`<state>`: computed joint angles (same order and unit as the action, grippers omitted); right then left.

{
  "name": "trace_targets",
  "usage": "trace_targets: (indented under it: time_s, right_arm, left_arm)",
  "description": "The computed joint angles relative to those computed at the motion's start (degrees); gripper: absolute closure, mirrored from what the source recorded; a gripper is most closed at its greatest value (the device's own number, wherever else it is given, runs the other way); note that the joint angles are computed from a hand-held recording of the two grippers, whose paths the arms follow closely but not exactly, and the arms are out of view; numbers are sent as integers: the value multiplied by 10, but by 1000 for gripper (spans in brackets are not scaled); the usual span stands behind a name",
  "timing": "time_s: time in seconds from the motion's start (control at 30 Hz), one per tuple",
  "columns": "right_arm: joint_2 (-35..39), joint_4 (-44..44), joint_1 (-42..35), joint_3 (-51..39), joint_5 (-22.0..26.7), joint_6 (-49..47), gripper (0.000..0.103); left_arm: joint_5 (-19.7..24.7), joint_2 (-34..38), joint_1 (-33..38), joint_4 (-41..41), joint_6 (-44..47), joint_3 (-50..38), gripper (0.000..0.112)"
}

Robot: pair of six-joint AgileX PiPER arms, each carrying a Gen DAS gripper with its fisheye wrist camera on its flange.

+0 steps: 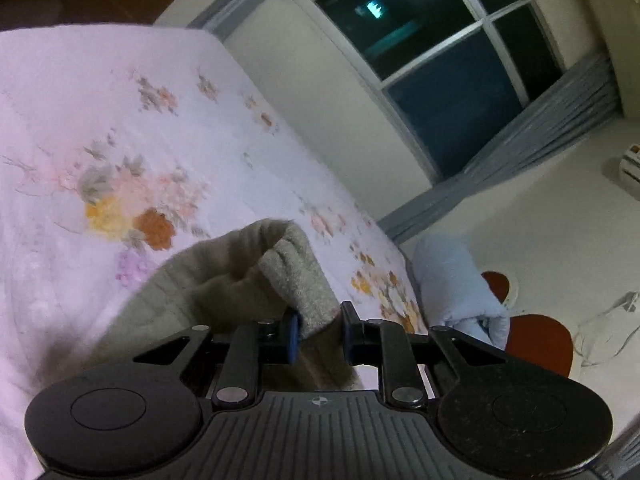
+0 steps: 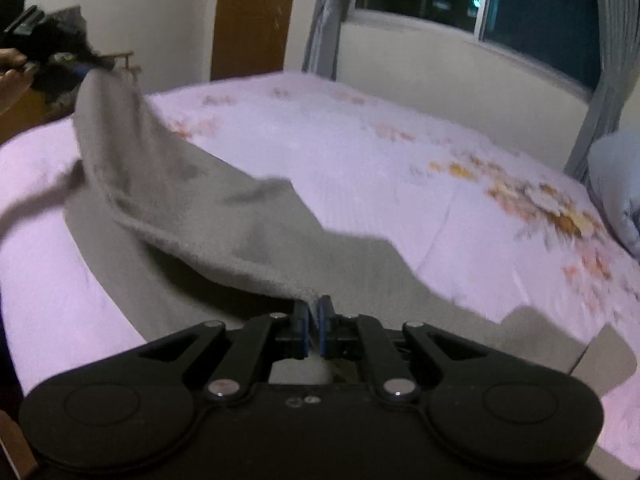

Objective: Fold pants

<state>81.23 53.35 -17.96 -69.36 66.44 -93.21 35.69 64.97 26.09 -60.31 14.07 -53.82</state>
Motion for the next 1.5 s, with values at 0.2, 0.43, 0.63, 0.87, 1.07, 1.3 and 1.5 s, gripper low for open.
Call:
trace_targets:
  time_s: [0.2,0.43,0.63,0.87,1.07,1.3,1.5]
  right_arm:
    - [9,-54,7,53,-24,-14,103]
    - [1,-38,2,52,-18,-16,103]
    - [11,-62,8,73,-40,-17,103]
    - [4,-44,0,89,-45,-42,103]
    - [-19,-25,-1,111,-65,-78,103]
    - [-123,9,-23,174,-84,-207,103]
    - [-138,-27,14,245,-165,-238,103]
  left_arm:
    - [18,11,56,11,3,171,93]
    - [25,3,28,93,-65,107,92]
    - [47,28,65,34,-6,139,91]
    - [18,-24,3,171,-132,128,88]
    - [23,11,5,187,-167,115,88]
    - [46,0,49,106,-75,141,89]
    - [57,6,56,101,-63,130,89]
